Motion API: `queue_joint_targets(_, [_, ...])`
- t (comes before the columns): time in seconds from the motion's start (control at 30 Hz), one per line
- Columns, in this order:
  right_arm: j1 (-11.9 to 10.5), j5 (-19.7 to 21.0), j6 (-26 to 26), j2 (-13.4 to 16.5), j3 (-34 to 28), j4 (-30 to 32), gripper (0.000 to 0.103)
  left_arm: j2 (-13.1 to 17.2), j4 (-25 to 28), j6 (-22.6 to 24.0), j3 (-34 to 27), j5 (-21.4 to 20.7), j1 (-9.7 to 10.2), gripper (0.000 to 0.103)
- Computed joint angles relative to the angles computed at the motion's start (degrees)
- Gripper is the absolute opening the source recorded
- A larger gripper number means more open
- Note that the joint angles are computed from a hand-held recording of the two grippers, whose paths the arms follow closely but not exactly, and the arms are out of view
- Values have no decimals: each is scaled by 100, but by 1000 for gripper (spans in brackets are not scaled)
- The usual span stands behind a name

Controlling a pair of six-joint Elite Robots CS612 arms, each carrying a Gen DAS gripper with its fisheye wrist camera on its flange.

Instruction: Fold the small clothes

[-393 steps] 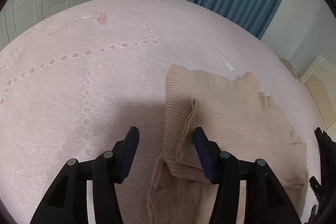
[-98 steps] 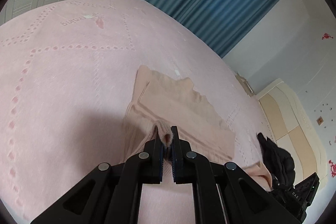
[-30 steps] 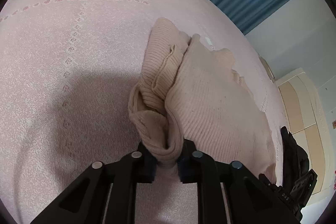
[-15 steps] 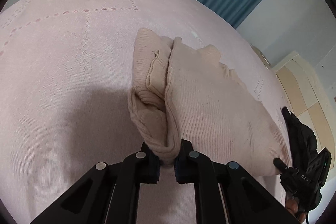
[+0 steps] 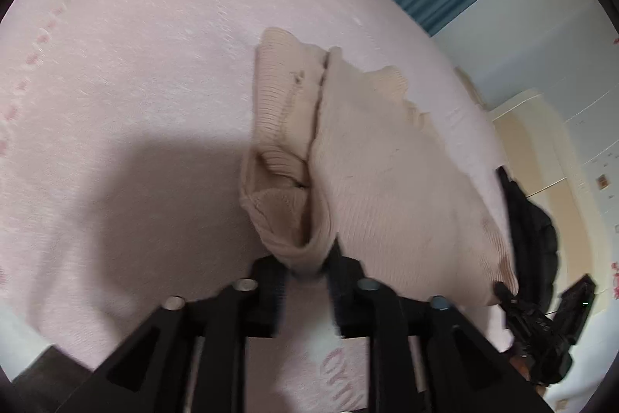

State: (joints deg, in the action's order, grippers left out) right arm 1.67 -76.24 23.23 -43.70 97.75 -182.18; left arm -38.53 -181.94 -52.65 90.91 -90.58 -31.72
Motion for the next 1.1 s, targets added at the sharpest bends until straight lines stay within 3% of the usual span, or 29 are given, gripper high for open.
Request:
queue_joint_targets(0.07, [71,-451,-218,-74,73,-84,21,-102,103,122,71,369,-31,41])
queue_joint_targets(0.17, [126,-833,-363,-115,178,-744,32,-134,-319,349,84,898,-71,53])
queue_joint_targets(0.23, [157,-990,-523,-78,54,-914,36,-104,-296,702,-102,1016,-60,53])
queue_joint_targets(0.4, [214,-1020,-816,238,-806,-516,36,254,257,1582,-1129,1273,-17,52])
queue_joint_targets(0.53, [246,-1081,-606,637,-1694,80,36,557,702,1682,-1775,1088,80,52])
queue_joint_targets(0.6, [241,-1096,-527,794,-1939,243,36,691,908,1623,-1987,980,125,49])
queue_joint_targets(0.67, [229,-1105,-458,937,-2071,395,36,819,1277,1597,-2192,908,141,35])
queue_joint_targets(0.73, [196,-1081,-429,1010,-2175,939,35,898,1525,1569,-2363,685,203,32])
queue_joint_targets(0.8, [122,-806,-288,1031,-2210,1170,35,985,1513,1352,-2511,446,262,31])
queue_joint_targets(0.9, [17,-415,99,1076,-2202,988,36,1081,1442,1088,-2603,207,333,17])
queue_joint_targets(0.93, [11,-428,150,1098,-2234,1003,36,1097,1457,1057,-2618,243,331,10])
queue_joint_targets(1.1, [120,-908,-25,1243,-2542,1579,36,1113,1460,1172,-2615,386,300,7])
